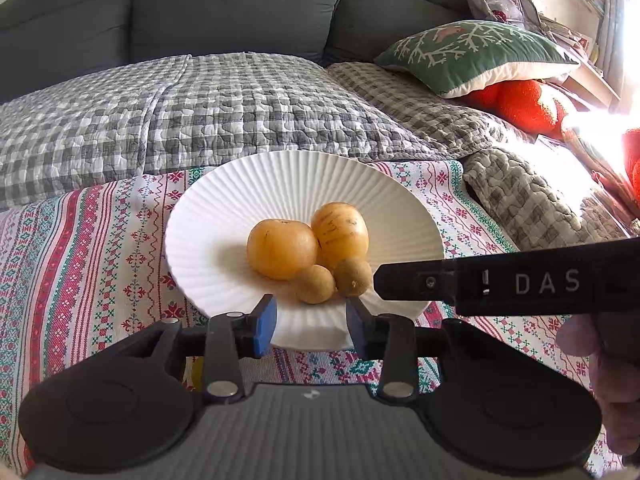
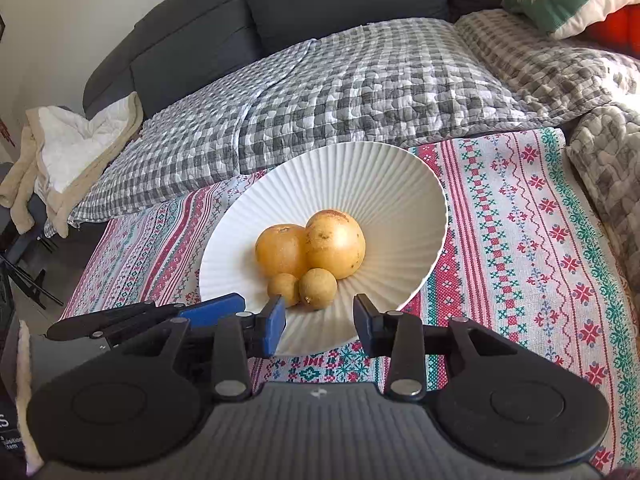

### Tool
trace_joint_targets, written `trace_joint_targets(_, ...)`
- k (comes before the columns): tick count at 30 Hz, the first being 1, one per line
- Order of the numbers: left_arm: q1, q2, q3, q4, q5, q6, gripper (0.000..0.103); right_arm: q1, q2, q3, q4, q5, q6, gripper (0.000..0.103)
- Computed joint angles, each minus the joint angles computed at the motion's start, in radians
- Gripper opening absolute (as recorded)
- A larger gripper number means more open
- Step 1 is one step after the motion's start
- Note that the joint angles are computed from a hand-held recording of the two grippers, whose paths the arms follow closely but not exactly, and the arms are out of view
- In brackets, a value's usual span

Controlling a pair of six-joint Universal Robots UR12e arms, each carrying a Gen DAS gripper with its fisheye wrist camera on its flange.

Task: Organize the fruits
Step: 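Carry both brown fruits into the white plate and open both tools, then withdraw both tools from the plate and move over the remaining fruits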

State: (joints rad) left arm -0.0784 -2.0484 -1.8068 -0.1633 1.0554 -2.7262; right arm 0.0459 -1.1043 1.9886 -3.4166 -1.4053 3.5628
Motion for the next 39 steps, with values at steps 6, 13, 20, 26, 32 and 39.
trace_joint_targets(6, 0.007, 0.018, -0.017, 0.004, 0.000, 0.006, 0.053, 0.002, -0.019, 0.019, -0.007, -0.017, 0.007, 0.047)
trace_joint_targets(13, 0.017, 0.049, -0.047, -0.003, 0.003, 0.032, 0.066, 0.018, -0.047, 0.045, -0.013, -0.039, -0.036, 0.064)
trace_joint_targets(20, 0.028, 0.086, -0.075, -0.029, 0.009, 0.041, 0.083, 0.039, -0.076, 0.080, -0.049, -0.097, -0.096, 0.083)
trace_joint_targets(26, 0.036, 0.120, -0.099, -0.052, 0.040, 0.036, 0.095, 0.050, -0.096, 0.107, -0.075, -0.133, -0.137, 0.095)
trace_joint_targets(32, 0.052, 0.150, -0.134, -0.045, 0.063, 0.029, 0.100, 0.062, -0.109, 0.132, -0.096, -0.145, -0.136, 0.101)
trace_joint_targets(39, 0.084, 0.167, -0.172, -0.051, 0.051, 0.058, 0.100, 0.084, -0.116, 0.156, -0.119, -0.160, -0.160, 0.102)
